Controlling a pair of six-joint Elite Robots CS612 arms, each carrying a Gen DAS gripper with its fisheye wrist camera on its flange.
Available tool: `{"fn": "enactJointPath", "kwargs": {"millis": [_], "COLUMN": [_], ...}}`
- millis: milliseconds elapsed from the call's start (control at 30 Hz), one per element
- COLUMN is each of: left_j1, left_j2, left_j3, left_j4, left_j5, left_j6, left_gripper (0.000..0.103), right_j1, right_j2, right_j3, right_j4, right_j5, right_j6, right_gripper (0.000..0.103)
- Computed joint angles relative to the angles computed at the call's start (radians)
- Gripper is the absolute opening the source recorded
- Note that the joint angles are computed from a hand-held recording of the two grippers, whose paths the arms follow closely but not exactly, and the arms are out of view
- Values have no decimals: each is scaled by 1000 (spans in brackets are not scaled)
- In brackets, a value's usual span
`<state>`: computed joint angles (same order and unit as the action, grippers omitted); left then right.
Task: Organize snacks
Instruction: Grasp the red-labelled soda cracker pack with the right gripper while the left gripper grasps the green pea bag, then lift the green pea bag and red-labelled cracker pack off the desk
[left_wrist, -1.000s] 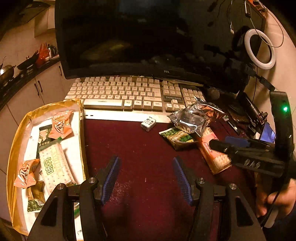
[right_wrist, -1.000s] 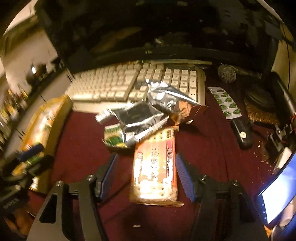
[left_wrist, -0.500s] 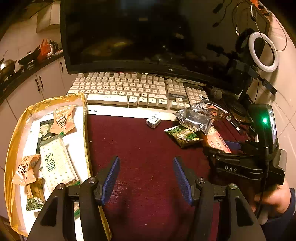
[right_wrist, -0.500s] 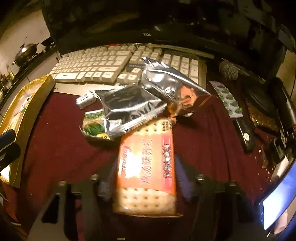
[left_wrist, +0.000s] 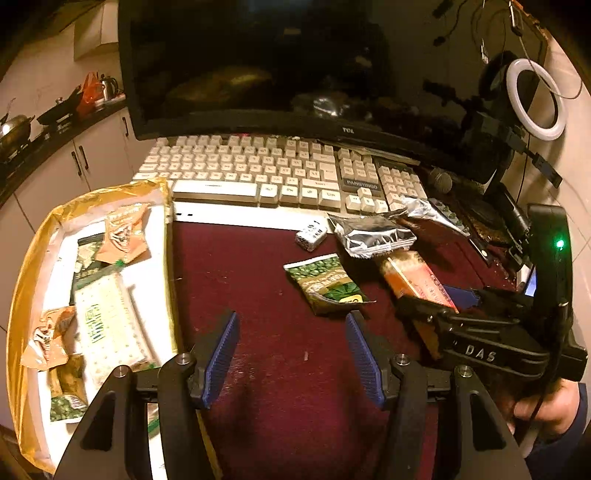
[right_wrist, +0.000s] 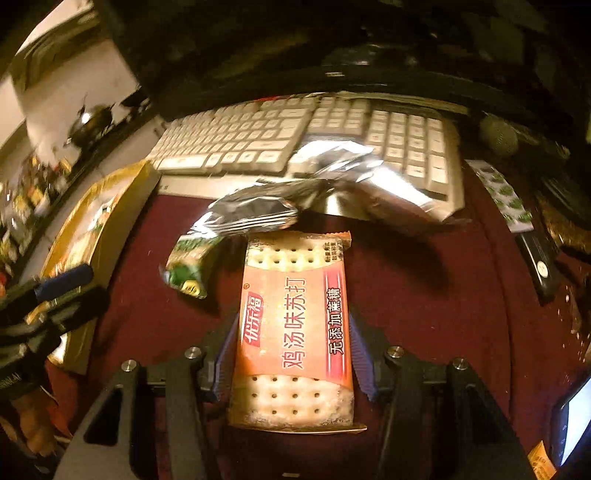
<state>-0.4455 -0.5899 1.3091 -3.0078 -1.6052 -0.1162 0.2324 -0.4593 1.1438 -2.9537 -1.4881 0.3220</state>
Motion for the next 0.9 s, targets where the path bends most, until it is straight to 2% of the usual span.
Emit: {"fn": "enactJointPath", "kwargs": {"millis": [100,200,500,533,633,700,900], "left_j1": [-5,-13,-27,-29,-30,-37,-36], "left_j2": [12,31,99,105,117,117,115], "left_j3": [-32,-75,-199,-206,-219,-208,-180], "left_j4": [39,86,216,216,226,196,129], "left_j5": [-15,-9,52,60,62,104,109], "left_j6": [-15,-30,-42,-34,-21,3,19], "left_gripper": [64,71,70,69,52,43,43], "right_j1": [-3,-4,2,3,6,9,22], "right_j2": [2,1,4,6,8,9,13], "right_j3": [5,11,3,-1,-7,-11,-24], "right_j4": [-17,-27,-14,-10,-2,4,27], "right_j5": [4,4,-20,-24,-34,-47,-101], "right_j6": [9,9,-4,-8,-18,-30,-78], "right_gripper": [53,53,53,53,53,53,53]}}
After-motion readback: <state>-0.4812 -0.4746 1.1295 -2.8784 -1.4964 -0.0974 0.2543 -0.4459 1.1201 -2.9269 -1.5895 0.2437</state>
